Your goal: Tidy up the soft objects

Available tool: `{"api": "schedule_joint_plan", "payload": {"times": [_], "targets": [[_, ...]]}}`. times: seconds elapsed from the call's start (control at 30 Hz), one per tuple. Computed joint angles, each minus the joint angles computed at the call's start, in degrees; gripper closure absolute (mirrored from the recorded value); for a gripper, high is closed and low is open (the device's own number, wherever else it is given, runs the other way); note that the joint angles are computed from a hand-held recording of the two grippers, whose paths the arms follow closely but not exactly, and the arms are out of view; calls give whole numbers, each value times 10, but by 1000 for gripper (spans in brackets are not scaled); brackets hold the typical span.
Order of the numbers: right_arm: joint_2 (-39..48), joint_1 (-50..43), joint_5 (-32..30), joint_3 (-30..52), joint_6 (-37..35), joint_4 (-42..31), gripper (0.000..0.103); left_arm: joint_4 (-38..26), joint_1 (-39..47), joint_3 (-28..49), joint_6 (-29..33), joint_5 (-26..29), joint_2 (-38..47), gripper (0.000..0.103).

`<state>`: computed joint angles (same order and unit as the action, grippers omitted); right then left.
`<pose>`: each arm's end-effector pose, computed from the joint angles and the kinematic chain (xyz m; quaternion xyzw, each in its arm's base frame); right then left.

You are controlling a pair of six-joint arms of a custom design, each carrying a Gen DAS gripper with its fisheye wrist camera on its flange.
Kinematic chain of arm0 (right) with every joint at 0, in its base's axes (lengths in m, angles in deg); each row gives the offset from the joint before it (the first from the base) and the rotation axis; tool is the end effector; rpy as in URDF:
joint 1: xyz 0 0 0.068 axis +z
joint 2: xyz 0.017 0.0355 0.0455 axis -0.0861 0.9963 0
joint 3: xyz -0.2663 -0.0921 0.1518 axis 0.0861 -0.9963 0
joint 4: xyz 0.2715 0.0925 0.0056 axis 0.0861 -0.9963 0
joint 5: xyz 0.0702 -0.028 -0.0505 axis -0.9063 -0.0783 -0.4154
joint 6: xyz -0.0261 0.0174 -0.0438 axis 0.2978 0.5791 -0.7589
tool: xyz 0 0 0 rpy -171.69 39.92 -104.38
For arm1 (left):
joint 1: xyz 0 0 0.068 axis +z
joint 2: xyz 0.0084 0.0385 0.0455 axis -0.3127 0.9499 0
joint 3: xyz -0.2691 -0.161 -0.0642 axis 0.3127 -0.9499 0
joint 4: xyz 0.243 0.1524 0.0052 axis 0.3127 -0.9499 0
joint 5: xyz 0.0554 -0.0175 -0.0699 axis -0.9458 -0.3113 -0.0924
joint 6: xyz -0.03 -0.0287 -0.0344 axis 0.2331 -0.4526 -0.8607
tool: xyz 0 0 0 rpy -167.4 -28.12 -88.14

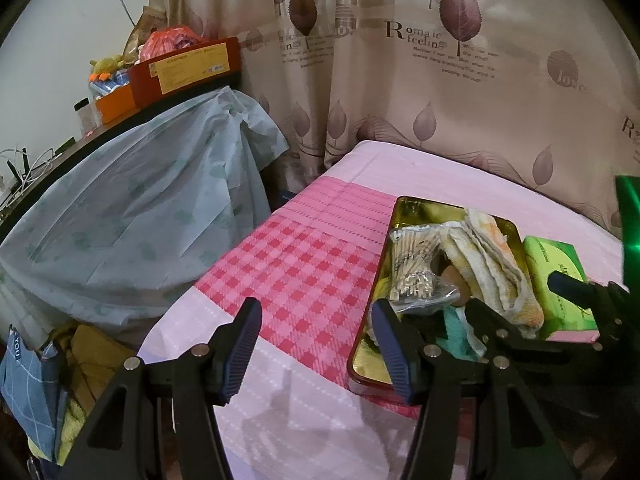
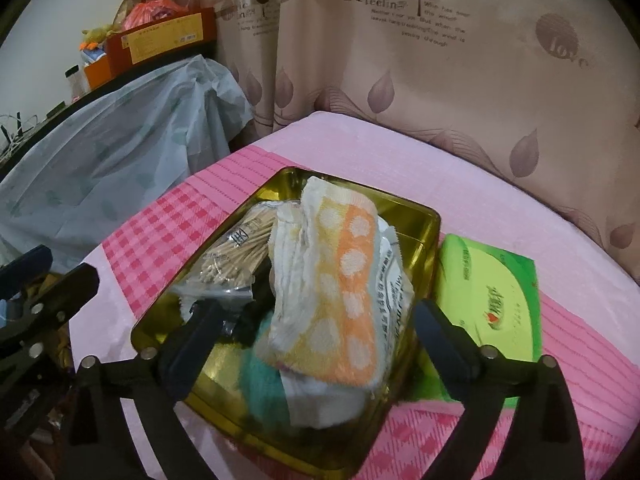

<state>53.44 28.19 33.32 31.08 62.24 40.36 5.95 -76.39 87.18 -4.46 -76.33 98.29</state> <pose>0.2620 0.1710 0.2419 -0.2500 0.8977 0.1108 0.3455 0.1669 -0.2202 0.2783 -0.1959 0.8989 0.1302 0.3696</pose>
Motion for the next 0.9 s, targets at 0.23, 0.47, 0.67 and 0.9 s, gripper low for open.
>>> {"api": "schedule_joint_plan", "payload": {"times": [0.23, 0.47, 0.67, 0.9], "targets": [[-70, -20, 9, -41, 24, -25, 1, 0, -6, 5, 6, 0, 1, 44], [-137, -37, 26, -94, 46, -41, 1, -4, -15, 12, 4, -2, 8, 44], [-165, -43, 13, -121, 58, -51, 1, -5, -22, 20, 6, -3, 16, 44], [-175, -39, 18, -127, 58, -53, 1, -2, -22, 25, 14, -2, 22, 44]]}}
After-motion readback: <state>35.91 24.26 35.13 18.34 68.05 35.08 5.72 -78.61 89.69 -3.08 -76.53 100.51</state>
